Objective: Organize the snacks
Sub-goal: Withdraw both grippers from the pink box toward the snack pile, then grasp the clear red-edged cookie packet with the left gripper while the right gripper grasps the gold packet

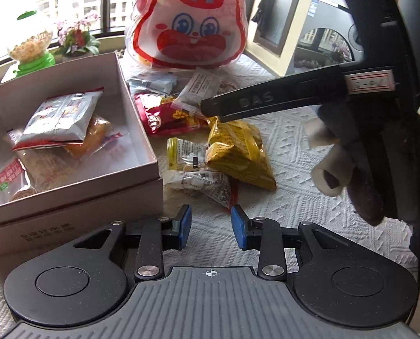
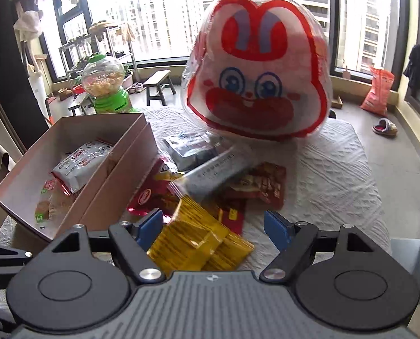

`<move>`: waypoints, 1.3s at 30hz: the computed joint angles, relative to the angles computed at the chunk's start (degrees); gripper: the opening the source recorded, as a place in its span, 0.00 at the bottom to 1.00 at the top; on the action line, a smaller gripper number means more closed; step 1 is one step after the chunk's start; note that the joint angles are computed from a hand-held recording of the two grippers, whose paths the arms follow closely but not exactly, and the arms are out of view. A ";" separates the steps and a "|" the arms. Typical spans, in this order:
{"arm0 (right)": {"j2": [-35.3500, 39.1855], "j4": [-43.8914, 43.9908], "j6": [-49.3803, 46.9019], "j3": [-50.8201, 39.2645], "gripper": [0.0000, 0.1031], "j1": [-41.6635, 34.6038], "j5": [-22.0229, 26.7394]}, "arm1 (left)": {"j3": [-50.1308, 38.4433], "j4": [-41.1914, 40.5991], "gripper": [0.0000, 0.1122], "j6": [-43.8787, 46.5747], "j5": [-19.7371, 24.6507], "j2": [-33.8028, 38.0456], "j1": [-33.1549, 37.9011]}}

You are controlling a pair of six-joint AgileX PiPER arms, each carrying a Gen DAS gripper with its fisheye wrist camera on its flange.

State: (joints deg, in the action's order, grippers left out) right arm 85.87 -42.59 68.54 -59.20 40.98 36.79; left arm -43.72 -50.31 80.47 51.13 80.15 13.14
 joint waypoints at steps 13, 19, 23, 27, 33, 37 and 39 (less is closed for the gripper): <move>1.41 14.89 -19.08 0.90 0.61 4.35 -0.37 | -8.76 0.85 0.32 -9.76 14.60 9.30 11.46; -6.06 13.26 -12.24 7.07 0.61 12.15 3.99 | -8.33 1.49 0.32 -9.83 15.12 9.13 9.99; -9.12 7.48 -3.93 9.07 0.61 17.87 8.51 | -7.04 2.19 0.32 -10.03 14.01 8.12 7.47; -11.61 3.43 2.11 10.53 0.61 20.49 11.60 | -6.27 2.57 0.32 -10.27 13.32 6.95 6.21; -15.50 -0.37 10.31 12.94 0.66 26.10 17.53 | -5.07 3.61 0.32 -6.98 13.76 5.01 6.44; -16.02 -3.30 16.82 14.53 0.71 31.37 23.14 | -1.76 4.29 0.32 0.39 10.20 0.22 9.71; -16.41 -4.61 20.27 15.94 0.72 33.17 24.50 | -1.64 4.38 0.32 0.79 10.44 -0.76 12.07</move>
State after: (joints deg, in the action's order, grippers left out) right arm 69.46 -47.20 88.81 -43.26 74.15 61.29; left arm -45.37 -45.93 81.26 61.58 79.39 25.21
